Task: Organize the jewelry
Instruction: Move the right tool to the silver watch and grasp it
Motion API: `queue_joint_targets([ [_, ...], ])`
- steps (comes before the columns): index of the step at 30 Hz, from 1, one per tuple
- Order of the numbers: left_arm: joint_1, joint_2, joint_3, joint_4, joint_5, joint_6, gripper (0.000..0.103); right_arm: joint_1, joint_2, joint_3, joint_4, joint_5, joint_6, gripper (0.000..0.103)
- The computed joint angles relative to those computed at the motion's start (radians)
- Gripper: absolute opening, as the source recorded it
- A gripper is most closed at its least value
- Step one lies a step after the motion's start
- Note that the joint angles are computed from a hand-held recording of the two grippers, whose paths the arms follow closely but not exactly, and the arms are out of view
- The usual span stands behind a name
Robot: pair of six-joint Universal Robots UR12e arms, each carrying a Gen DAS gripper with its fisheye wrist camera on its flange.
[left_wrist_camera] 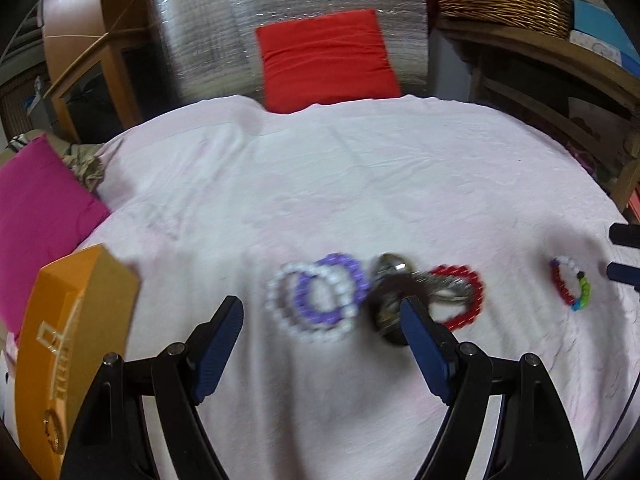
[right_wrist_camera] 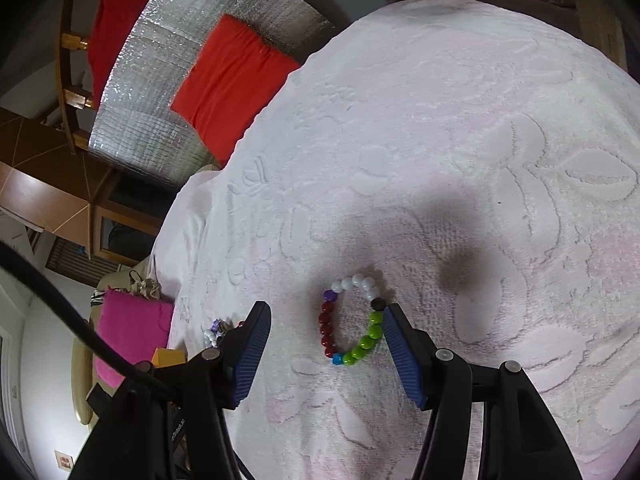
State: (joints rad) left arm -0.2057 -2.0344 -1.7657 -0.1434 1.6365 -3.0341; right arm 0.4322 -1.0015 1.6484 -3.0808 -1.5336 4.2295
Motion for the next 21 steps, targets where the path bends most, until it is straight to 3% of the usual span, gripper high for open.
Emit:
queue_joint_targets([
  [8, -0.018, -0.039, 0.062, -0.090, -0.024, -0.067, 0.081, -0.003, -0.006, 0.019, -0.008, -0.014, 0.027, 0.063],
  [11, -0.036, -0.057, 0.081, -0.120, 0.058, -0.049, 0.081, 0.000, -0.002, 0.013, -0.014, -0.014, 0.028, 0.063],
  [16, 0.004, -0.035, 0.064, -0.166, -0.024, -0.113, 0.081, 0.011, 0.011, -0.014, -0.014, -0.011, 0.000, 0.063],
  [21, 0.030, -0.012, 0.046, -0.225, -0.018, -0.138, 0.081, 0.026, 0.038, -0.066, 0.002, 0.009, -0.048, 0.062],
])
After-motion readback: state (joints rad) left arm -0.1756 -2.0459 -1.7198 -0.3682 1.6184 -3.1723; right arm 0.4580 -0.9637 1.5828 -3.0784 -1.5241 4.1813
